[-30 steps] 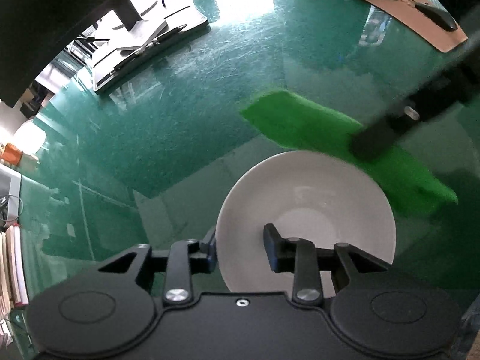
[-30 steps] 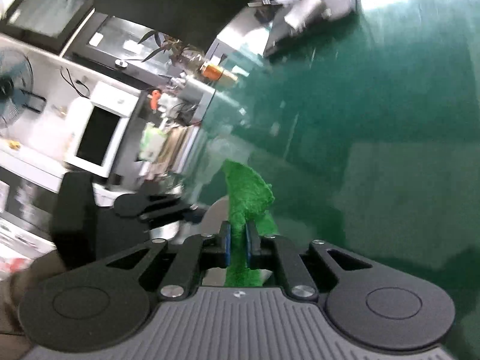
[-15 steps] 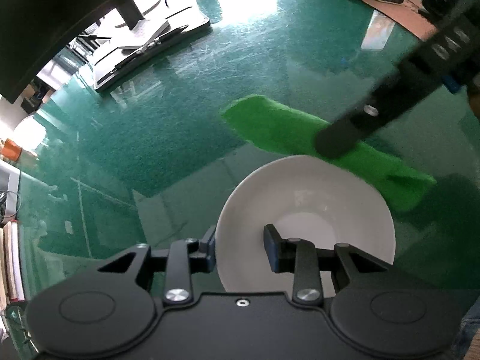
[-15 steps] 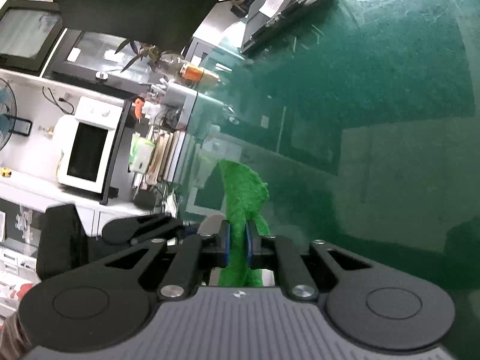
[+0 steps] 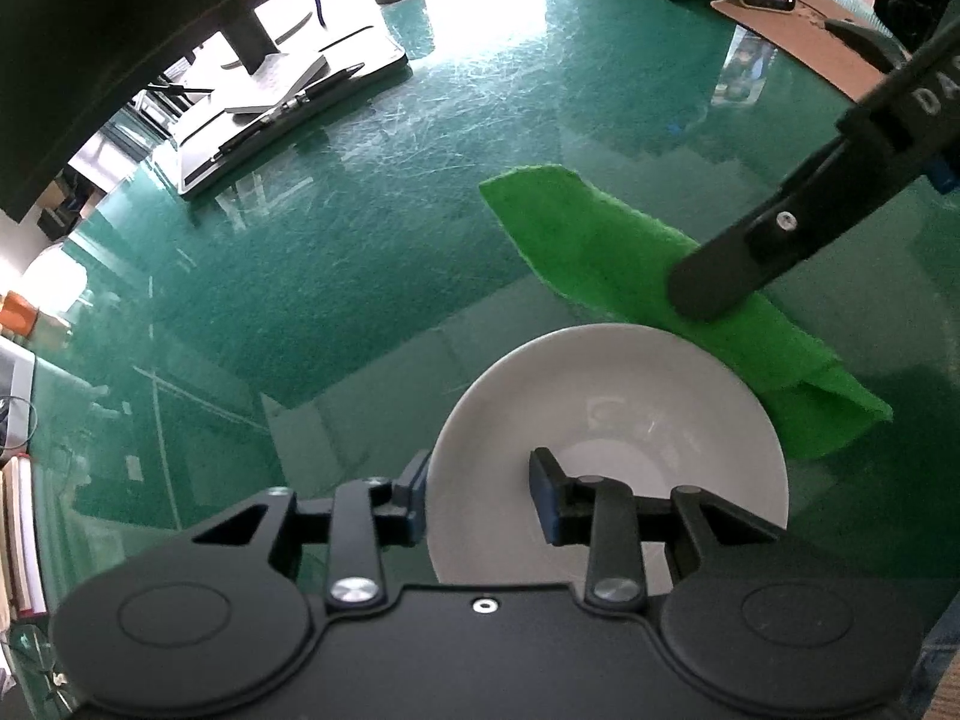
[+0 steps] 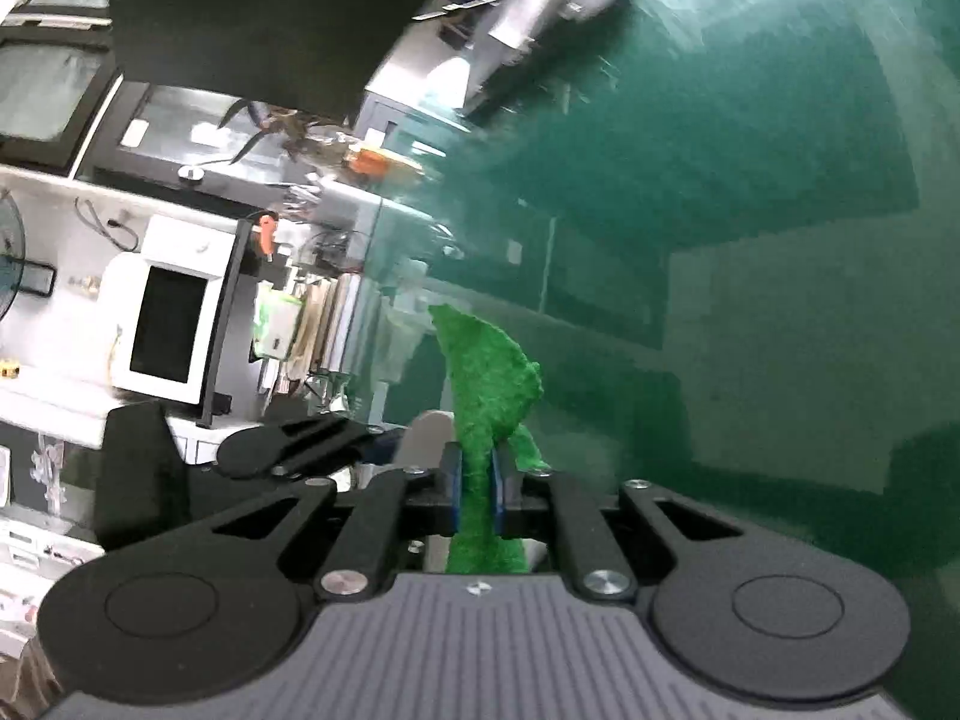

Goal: Clean bowl
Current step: 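Wipe the green cloth across the bowl's outer wall with the right gripper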

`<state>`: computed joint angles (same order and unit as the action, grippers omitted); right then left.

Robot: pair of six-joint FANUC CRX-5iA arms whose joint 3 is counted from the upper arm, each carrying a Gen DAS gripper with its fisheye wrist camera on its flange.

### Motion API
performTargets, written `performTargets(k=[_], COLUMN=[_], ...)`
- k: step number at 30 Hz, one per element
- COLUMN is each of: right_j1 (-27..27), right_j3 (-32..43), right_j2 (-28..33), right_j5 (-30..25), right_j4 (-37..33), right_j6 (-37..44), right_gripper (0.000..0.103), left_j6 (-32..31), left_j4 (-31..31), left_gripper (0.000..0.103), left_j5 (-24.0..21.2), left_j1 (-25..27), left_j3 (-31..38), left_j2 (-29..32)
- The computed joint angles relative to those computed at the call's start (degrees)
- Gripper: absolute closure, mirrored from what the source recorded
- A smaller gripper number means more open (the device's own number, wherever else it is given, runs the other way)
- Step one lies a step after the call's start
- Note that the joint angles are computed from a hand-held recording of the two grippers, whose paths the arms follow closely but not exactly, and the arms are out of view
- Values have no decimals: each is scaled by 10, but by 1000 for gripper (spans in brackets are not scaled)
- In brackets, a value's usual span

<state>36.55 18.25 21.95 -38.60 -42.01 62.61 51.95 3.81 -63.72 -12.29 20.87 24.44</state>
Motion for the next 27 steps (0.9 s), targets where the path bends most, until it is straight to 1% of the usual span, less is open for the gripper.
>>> performTargets(k=[4, 7, 11, 12, 14, 15, 17, 20, 22, 23, 25, 26, 27], right_j1=[-3, -1, -4, -1, 6, 9, 15, 35, 45, 54, 62, 64, 72], right_j3=[-12, 8, 34, 26, 10, -8, -42, -71, -68, -60, -40, -38, -48], right_j2=[-6, 15, 41, 36, 25, 12, -14, -33, -26, -16, 9, 13, 10], right_j5=[3, 15, 24, 29, 38, 42, 50, 70, 83, 89, 100, 107, 118], right_j4=[-16, -1, -4, 1, 13, 13, 11, 43, 74, 116, 165, 172, 200], right_j6=[-6, -32, -55, -60, -72, -78, -91, -136, -170, -203, -247, -257, -289], right_gripper=[93, 90, 90, 90, 90, 90, 90, 89, 87, 83, 79, 77, 77], left_j6=[-2, -1, -7, -7, -6, -8, -7, -29, -44, -47, -51, -49, -47], left_j4=[1, 1, -3, 2, 13, 26, 32, 40, 51, 53, 57, 56, 55], left_gripper=[69, 69, 67, 66, 60, 59, 57, 57, 57, 57, 57, 57, 56], left_j5=[6, 13, 48, 49, 52, 48, 39, 36, 41, 42, 44, 45, 44], left_j1=[0, -1, -4, -3, 0, 3, 5, 6, 10, 10, 11, 11, 10], left_j3=[-4, -10, -39, -41, -45, -45, -37, -34, -39, -40, -41, -41, -39], left_j2=[-2, -5, -22, -23, -23, -20, -14, -11, -12, -11, -11, -10, -9])
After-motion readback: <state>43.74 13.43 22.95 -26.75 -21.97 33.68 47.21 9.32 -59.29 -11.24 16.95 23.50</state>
